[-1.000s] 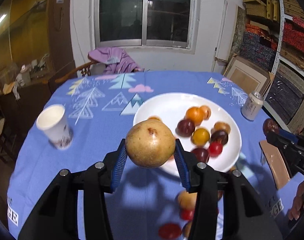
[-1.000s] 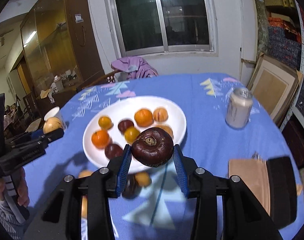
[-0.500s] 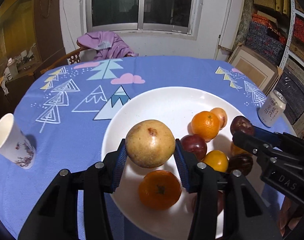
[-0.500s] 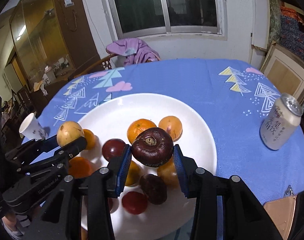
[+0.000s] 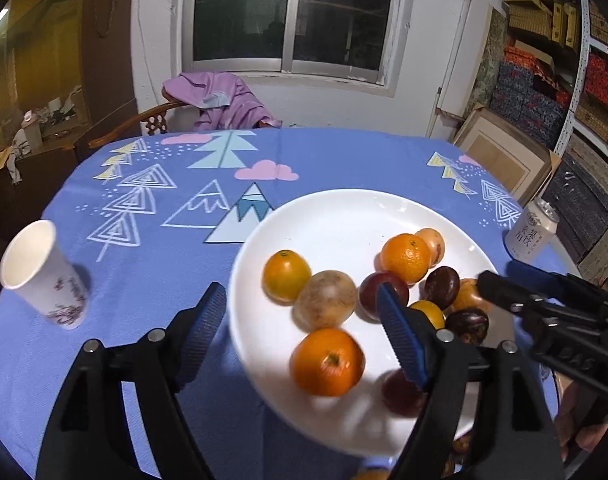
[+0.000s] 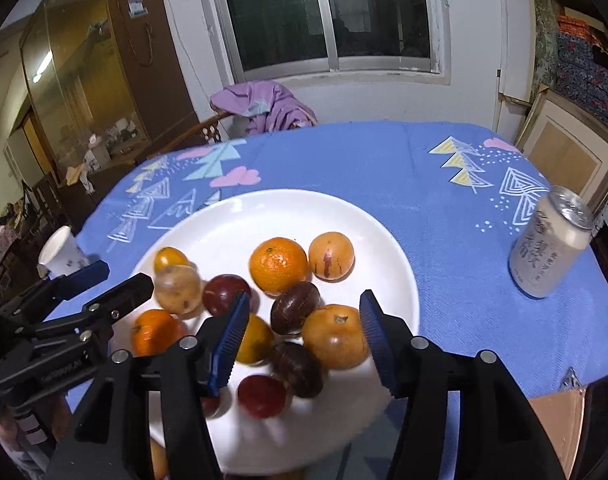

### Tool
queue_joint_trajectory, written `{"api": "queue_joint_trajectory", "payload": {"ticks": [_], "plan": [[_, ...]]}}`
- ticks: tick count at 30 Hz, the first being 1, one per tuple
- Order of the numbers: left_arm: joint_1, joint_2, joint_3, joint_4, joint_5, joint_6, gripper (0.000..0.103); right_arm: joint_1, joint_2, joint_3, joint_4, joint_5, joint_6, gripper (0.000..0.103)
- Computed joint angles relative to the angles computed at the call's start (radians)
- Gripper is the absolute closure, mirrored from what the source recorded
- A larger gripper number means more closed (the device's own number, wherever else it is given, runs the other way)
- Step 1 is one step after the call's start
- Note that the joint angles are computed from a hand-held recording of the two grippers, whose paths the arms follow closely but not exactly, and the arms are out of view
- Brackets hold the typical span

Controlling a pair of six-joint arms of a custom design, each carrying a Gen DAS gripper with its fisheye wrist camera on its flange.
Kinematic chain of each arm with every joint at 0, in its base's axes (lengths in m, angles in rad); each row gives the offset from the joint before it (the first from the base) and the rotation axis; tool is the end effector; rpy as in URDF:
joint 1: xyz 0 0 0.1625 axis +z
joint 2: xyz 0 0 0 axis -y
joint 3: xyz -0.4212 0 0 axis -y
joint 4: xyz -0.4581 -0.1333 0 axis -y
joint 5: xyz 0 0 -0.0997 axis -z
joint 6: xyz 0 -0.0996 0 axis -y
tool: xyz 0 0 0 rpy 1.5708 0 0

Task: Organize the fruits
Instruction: 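Return the left tool to the pile and grasp a red tomato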

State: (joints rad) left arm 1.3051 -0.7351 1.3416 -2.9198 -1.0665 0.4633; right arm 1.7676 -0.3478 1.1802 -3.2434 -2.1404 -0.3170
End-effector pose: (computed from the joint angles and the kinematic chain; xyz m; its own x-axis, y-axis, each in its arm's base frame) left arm -0.0406 -0.8401 0.1870 -0.7460 0.2414 -0.6206 0.5889 0.6741 -0.4458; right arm 0.2410 -0.8017 -0.0144 -0.8187 0.0138 0.5741 -0.4059 0.6933 -0.5955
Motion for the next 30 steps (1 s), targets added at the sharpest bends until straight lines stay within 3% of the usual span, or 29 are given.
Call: {"api": "queue_joint_trajectory", "payload": {"ticks": [3, 5, 8, 15, 23, 30], "plan": [[-0.002, -0.080, 0.105, -0.063, 0.014, 0.014, 0.024, 0.015, -0.066, 0.137, -0.125, 0.030, 0.009, 0.025], [0.005, -0.133, 0.187, -0.121, 0.015, 0.014, 0.012, 0.020, -0.105, 0.230, -0.197, 0.056, 0.028, 0.024], [0.017, -0.206, 0.304, -0.180, 0.032, 0.031, 0.012, 0.019, -0.133, 0.334, -0.283, 0.066, 0.052, 0.016], [0.043, -0.306, 0.491, -0.240, 0.051, 0.097, 0.012, 0.006, -0.162, 0.451, -0.363, 0.048, 0.110, 0.016], [0.038, -0.298, 0.528, -0.244, 0.050, 0.181, 0.012, -0.009, -0.172, 0.459, -0.343, 0.059, 0.163, 0.015], [0.035, -0.287, 0.522, -0.240, 0.040, 0.194, 0.009, -0.003, -0.167, 0.454, -0.335, 0.057, 0.147, 0.015]]}}
